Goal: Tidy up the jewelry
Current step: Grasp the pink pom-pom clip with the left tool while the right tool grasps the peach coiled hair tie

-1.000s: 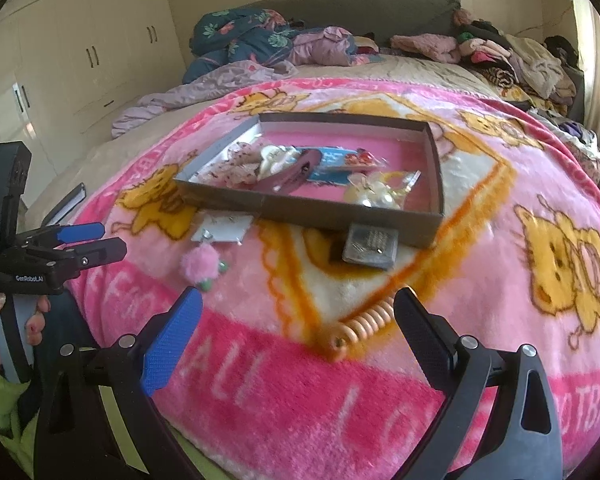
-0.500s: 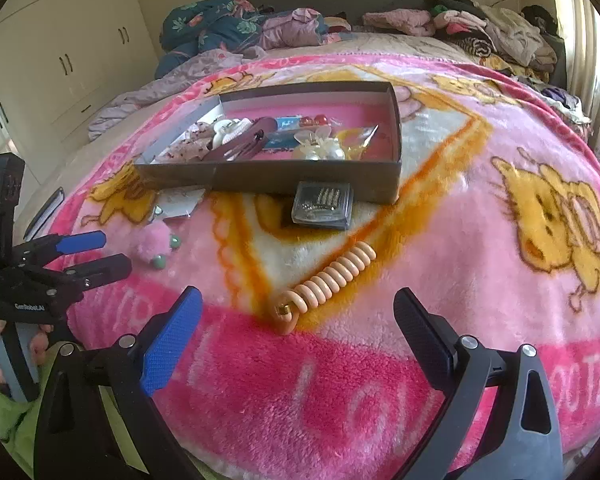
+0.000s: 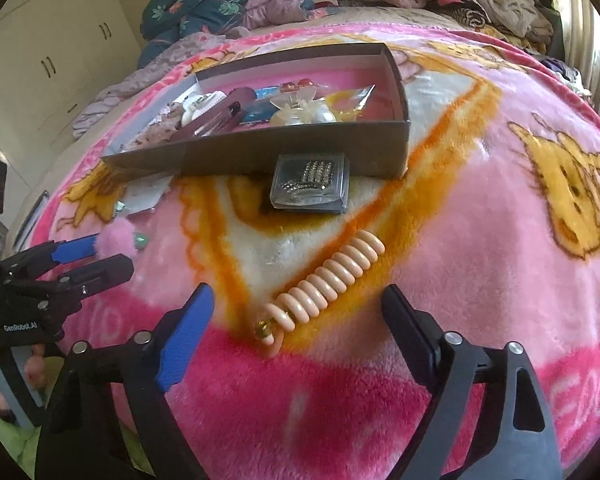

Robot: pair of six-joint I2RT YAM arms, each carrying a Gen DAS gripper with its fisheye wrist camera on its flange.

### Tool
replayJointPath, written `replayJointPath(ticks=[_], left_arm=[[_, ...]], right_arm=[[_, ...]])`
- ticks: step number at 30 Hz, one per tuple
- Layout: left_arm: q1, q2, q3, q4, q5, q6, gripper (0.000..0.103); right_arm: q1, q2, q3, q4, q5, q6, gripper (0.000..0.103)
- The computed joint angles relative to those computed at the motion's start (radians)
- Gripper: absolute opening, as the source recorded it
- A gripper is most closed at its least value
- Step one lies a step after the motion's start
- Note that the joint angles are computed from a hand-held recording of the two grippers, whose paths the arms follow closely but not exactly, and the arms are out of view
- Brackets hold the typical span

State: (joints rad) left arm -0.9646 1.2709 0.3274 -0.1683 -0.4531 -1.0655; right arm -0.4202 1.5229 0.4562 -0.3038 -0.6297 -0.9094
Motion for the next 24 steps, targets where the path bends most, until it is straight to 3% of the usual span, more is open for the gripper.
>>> replayJointPath(ticks=[6,10,12,13,24], left_arm=[[0.033,0.061,0.032,0.028,0.01,0.037,0.06],[0.044,0.099,0.059,0.034,0.014,0.051,0.038],[0.041,0.114,0.07,0.027,0.005,0.054,0.025],[0.038,0.12,0.076,0.021,0.001,0.054,0.023],[-0.029,0.088,0.099,-0.019,-0.027,0.043,0.018]], right_arm=[[-0.021,0.059,0.015,0.052,-0.018,0.012,0.044],[-0.073,0.097,0.062,0.002,-0.044,-0.048,0.028],[-0.095,0.11,0.082,-0.023,-0.053,-0.075,0.024],[-0.108,0.114,0.091,-0.035,-0.056,-0.089,0.023],[-0.215,0.088,0.125,-0.137,-0.095,-0.2,0.019]])
